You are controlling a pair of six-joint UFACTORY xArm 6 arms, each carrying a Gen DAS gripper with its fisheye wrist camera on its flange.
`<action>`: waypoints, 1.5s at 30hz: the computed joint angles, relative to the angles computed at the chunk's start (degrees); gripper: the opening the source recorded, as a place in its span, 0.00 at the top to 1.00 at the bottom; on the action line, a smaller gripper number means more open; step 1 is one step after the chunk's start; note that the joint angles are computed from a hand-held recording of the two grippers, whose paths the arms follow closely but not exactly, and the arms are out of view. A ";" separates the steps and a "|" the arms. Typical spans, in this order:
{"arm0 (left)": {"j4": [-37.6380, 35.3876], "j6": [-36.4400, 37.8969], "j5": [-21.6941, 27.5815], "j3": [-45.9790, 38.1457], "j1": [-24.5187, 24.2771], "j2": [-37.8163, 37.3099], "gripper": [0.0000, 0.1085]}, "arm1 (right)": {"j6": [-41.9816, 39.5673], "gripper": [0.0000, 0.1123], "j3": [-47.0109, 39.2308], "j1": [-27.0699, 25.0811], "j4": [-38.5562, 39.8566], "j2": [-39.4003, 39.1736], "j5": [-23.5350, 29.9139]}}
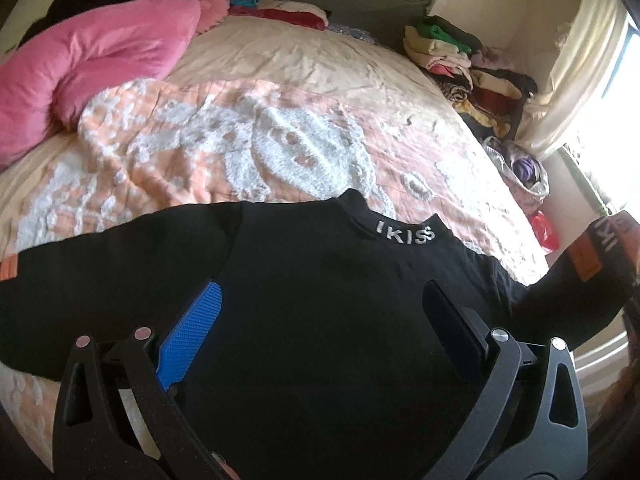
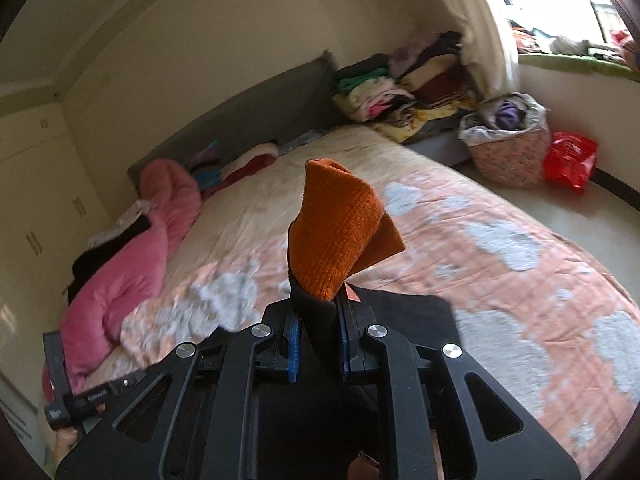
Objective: Fold small clothes
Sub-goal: 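Lift the sleeve with the right gripper and carry it across the shirt body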
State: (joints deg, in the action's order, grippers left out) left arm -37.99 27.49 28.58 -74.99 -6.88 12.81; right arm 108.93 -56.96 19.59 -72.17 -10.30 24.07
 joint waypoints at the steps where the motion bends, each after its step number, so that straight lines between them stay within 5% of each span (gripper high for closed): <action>1: -0.52 0.11 0.58 -0.36 0.36 0.32 0.13 | -0.89 0.88 -1.45 0.63 0.52 1.66 -0.05; 15: -13.49 5.38 14.52 -4.29 4.58 3.18 0.13 | -7.45 0.88 -14.77 6.66 5.17 19.19 -1.81; 25: -20.05 5.00 23.56 -7.96 7.16 8.67 0.13 | -20.93 0.81 -21.58 9.99 16.60 29.74 -3.55; 30: -20.96 4.99 24.20 -7.96 7.54 8.99 0.13 | -27.41 0.57 -20.46 10.91 21.74 30.34 -7.68; 34: -22.49 5.86 24.93 -7.60 7.81 9.28 0.13 | -31.17 0.56 -18.73 12.46 23.97 29.34 -9.04; 40: -19.87 7.35 22.22 -6.14 5.69 8.65 0.15 | -22.21 0.53 -12.83 12.22 18.40 23.83 -10.22; 42: -18.97 8.04 21.07 -5.54 4.86 8.16 0.21 | -18.63 0.53 -11.16 12.07 15.69 21.92 -9.59; 44: -20.50 9.56 21.80 -4.98 4.58 7.87 0.42 | -15.45 0.53 -9.41 11.94 13.46 19.80 -8.38; 45: -21.31 9.96 23.57 -5.37 4.59 8.24 0.44 | -13.78 0.53 -8.46 11.86 12.22 18.69 -7.84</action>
